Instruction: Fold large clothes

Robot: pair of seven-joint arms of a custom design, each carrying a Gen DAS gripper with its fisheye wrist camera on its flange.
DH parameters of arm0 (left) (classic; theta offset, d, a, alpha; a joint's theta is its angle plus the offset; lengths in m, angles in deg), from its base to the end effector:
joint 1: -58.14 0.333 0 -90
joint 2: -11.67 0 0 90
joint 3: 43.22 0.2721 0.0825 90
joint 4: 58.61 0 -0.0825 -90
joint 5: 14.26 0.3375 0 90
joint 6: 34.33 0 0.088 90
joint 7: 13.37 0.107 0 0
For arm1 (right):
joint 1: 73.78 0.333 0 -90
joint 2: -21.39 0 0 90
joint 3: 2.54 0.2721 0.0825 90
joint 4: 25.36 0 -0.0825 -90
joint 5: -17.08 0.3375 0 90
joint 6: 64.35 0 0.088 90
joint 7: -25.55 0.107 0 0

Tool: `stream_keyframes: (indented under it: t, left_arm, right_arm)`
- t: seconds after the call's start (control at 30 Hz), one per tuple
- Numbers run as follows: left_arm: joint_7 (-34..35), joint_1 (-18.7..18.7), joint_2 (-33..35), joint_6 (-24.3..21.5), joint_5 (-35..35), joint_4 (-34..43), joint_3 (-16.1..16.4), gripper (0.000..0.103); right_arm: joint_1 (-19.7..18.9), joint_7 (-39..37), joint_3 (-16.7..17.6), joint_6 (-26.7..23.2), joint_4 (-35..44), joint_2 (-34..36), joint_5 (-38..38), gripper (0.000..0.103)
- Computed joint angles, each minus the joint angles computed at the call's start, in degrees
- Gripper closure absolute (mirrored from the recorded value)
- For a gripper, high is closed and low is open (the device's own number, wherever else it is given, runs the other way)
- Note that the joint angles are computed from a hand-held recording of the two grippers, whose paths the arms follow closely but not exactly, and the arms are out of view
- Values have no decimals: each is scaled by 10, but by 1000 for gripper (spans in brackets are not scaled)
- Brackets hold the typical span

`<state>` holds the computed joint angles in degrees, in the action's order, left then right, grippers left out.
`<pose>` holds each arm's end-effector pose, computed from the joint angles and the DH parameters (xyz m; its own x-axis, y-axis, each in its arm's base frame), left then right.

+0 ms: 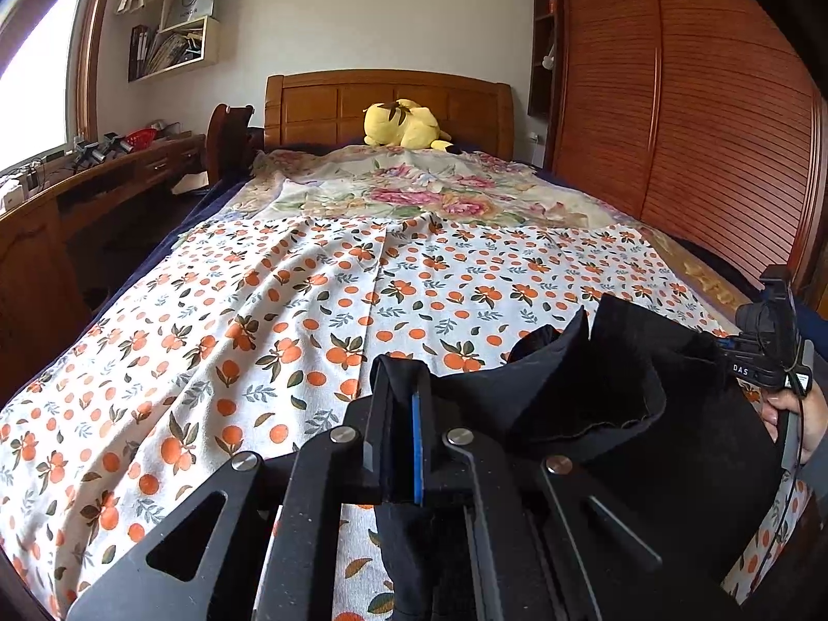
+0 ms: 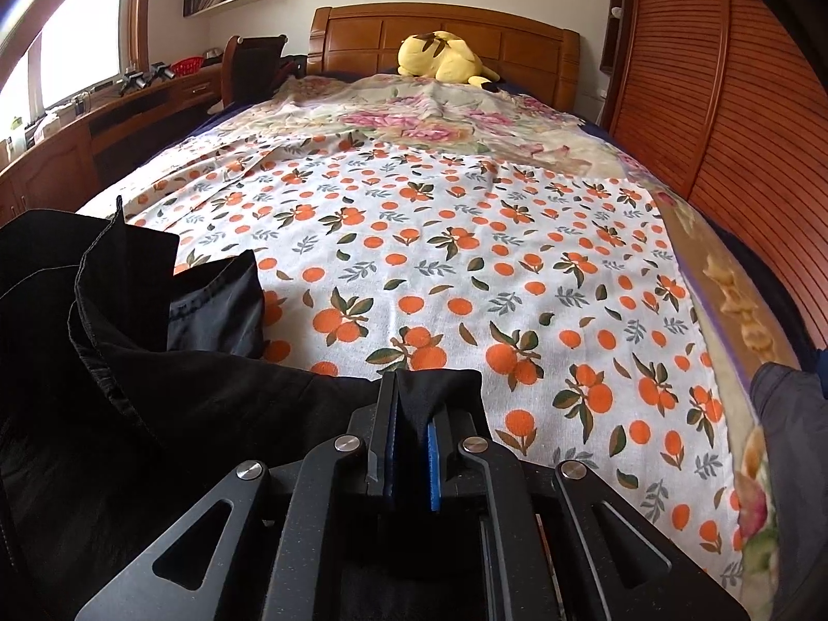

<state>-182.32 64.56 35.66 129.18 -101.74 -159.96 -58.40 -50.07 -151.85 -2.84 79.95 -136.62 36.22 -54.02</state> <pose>0.6163 -0.0245 0.3504 -0.4799 -0.8749 0.0659 -0.4851 0.2020 -0.8508 0.5326 0.2401 0.3637 -0.2983 -0.9495 0.0974 -0.6268 0.1180 -0.7702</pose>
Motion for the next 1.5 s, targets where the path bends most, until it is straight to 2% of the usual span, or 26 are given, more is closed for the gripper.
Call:
stream_keyframes:
  t: [0.13,0.3,0.37,0.43,0.47,0.5,0.53,0.57,0.6,0.7,0.83,1.07,1.23,1.27,1.3,1.37,1.43,1.5]
  left_arm:
    - [11,1,-8,-5,-9,-9,0,98]
    - [30,0,-15,-8,-24,-14,4,89]
    - [46,4,-20,-19,-42,-19,6,66]
    - [45,8,-25,-38,-46,-24,12,57]
    - [42,9,-28,-48,-44,-27,15,47]
    - [44,10,-30,-53,-46,-30,17,40]
    - [47,11,-32,-58,-50,-33,19,23]
    - [51,13,-34,-67,-55,-36,21,20]
    - [49,12,-35,-71,-54,-37,23,20]
    - [50,6,-34,-63,-54,-40,27,20]
    - [43,4,-35,-70,-43,-48,29,20]
    - [33,-1,-33,-87,-26,-61,27,20]
    - [42,-7,-29,-79,-18,-65,23,20]
    - [44,-7,-28,-78,-18,-65,22,20]
    - [44,-7,-26,-78,-16,-64,22,20]
    - [38,-7,-22,-79,-9,-60,22,20]
    - [33,-6,-19,-77,-6,-58,21,20]
    - [26,-5,-16,-76,0,-55,19,20]
  right_arm:
    - [-1,3,-2,0,2,1,-2,93]
    - [3,24,-1,-3,-3,-7,-15,90]
    - [2,48,-1,2,-12,-18,-32,87]
    - [-2,78,0,18,-23,-31,-53,77]
    - [-4,94,1,23,-29,-38,-65,67]
    - [-5,116,3,27,-36,-45,-83,61]
    - [-5,144,4,34,-45,-58,-117,59]
    - [-6,161,8,32,-52,-68,-138,54]
    - [-8,164,13,26,-56,-75,-143,50]
    - [-24,144,22,42,-63,-79,-125,47]
    - [-29,38,29,15,-43,-52,-28,47]
    - [-38,-92,2,4,36,30,108,47]
    - [-62,-194,-10,16,110,99,239,47]
    - [-71,-224,-5,17,132,117,277,53]
    - [-80,-239,-3,30,134,124,306,72]
    - [-89,-272,-1,59,138,134,344,94]
    - [-68,-274,-24,86,134,132,323,98]
    - [-29,-232,-65,108,123,119,267,99]
